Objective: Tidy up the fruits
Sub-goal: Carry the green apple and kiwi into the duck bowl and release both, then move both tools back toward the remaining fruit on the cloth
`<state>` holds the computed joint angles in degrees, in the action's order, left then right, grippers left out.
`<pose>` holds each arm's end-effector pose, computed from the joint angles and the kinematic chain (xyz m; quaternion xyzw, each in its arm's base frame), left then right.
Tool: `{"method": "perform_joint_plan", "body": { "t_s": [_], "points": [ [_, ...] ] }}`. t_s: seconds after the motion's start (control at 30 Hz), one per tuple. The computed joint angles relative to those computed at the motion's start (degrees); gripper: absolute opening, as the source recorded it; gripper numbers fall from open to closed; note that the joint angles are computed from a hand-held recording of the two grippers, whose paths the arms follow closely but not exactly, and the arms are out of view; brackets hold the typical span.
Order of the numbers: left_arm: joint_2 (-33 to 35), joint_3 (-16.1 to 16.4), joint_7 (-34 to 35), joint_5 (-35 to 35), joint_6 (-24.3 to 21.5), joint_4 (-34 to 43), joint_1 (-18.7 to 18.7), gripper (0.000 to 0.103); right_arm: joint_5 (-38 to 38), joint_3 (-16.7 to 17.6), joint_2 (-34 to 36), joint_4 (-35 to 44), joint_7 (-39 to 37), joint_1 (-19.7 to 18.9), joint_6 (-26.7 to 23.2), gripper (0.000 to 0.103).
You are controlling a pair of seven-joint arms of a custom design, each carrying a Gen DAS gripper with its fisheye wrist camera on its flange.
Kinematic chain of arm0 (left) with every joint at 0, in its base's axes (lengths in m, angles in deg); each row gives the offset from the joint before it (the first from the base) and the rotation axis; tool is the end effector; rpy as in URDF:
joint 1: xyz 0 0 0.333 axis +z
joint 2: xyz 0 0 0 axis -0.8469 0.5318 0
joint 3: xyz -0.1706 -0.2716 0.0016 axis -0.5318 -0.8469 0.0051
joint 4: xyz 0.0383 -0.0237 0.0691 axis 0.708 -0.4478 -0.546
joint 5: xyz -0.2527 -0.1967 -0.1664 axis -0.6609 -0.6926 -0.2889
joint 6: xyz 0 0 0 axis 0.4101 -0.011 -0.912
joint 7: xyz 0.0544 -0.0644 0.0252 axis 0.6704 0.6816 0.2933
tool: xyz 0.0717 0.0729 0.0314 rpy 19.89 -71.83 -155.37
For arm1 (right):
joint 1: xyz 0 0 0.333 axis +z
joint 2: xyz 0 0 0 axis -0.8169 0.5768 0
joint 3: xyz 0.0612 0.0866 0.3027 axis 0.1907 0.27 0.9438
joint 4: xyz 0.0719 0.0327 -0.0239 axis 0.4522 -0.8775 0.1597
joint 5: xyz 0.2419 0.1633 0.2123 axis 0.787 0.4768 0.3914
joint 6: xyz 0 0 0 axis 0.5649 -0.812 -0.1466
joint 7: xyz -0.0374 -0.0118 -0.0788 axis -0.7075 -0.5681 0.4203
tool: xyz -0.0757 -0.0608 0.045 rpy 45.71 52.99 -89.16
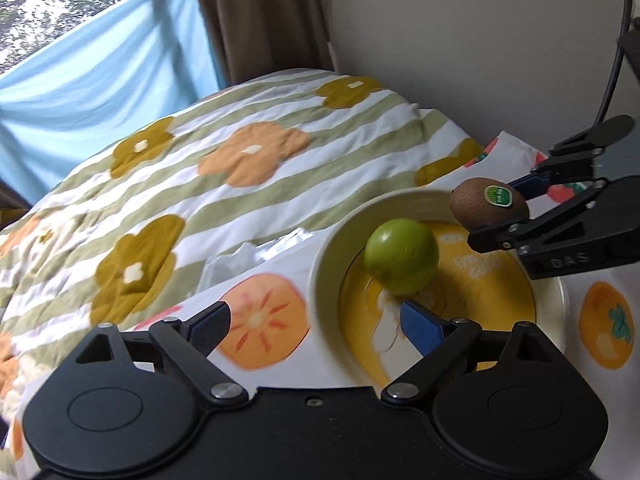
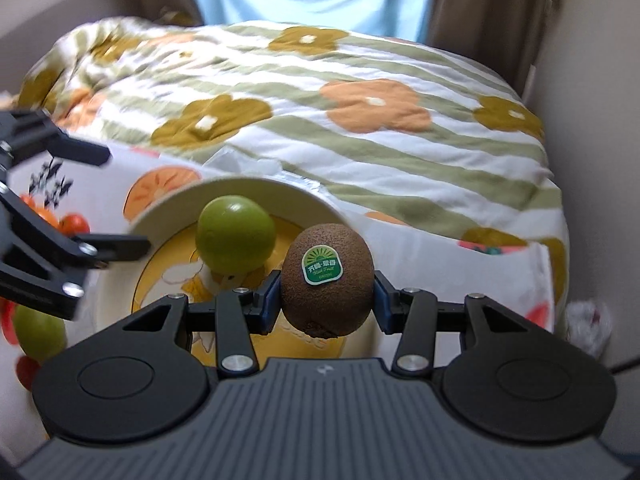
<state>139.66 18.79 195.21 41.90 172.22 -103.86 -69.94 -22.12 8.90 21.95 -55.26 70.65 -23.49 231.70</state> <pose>0.6906 -0.2870 0.2831 -0.3364 0.8717 -0.2887 0.2089 0.6521 0.1752 0.2632 -0.6932 0.6316 -0.2541 0.2366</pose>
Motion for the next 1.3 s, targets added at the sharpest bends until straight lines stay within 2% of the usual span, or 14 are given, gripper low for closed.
{"method": "perform_joint_plan", "body": {
  "t_s": [0.2,0.37,0.43,0.5,0.6,0.73,0.97,1.1,1.17,1.23,1.3],
  "points": [
    [-1.81,1.9,-2.28,0.07,0.77,-2.84,-0.36,0.094,-1.15,0.64,2.25,2.78,-1.41,-0.61,-1.06,0.061],
    [-2.18,2.85,-3.99,0.39,0.76,-3.3,-0.6,0.094,-1.14,0.21,2.97,3.04,-1.36,-0.26,-0.09,0.063],
    [-2.52,3.19,-4.81,0.48,0.88,-3.7,-0.77,0.094,-0.75,-1.27,3.15,2.6,-1.11,1.09,0.91,0.068],
    [-2.84,3.46,-5.58,0.58,0.95,-3.97,-0.85,0.094,-0.27,-2.82,3.1,2.45,-0.95,2.59,0.17,0.078],
    [-4.11,4.04,-7.12,0.7,2.2,-5.72,-1.03,0.094,0.44,-6.1,2.48,0.58,0.72,5.73,0.34,0.085],
    [-6.66,5.25,-9.39,1.11,5.29,-9.38,-1.75,0.094,2.41,-7.29,-0.79,-4.19,2.22,7.52,2.74,0.088],
    [-13.93,7.26,-13.97,0.96,12.26,-19.41,-2.98,0.094,7.26,-12.26,-6.77,-12.35,0.16,14.67,6.0,0.088],
    [-19.4,11.41,-16.4,-0.24,18.43,-27.52,-6.62,0.094,10.73,-13.98,-10.79,-16.49,-2.09,18.63,6.14,0.088],
    [-21.97,12.96,-16.8,-1.64,21.15,-31.6,-8.17,0.094,12.15,-13.23,-13.05,-18.33,-2.69,19.21,5.94,0.088],
    [-24.47,14.67,-16.56,-4.2,24.19,-36.01,-10.15,0.094,13.44,-13.0,-14.61,-20.03,-3.12,20.29,6.38,0.088],
    [-26.74,16.31,-15.41,-7.95,26.39,-39.9,-12.38,0.095,15.1,-14.21,-15.57,-21.41,-3.67,22.89,6.55,0.088]
  ]
}}
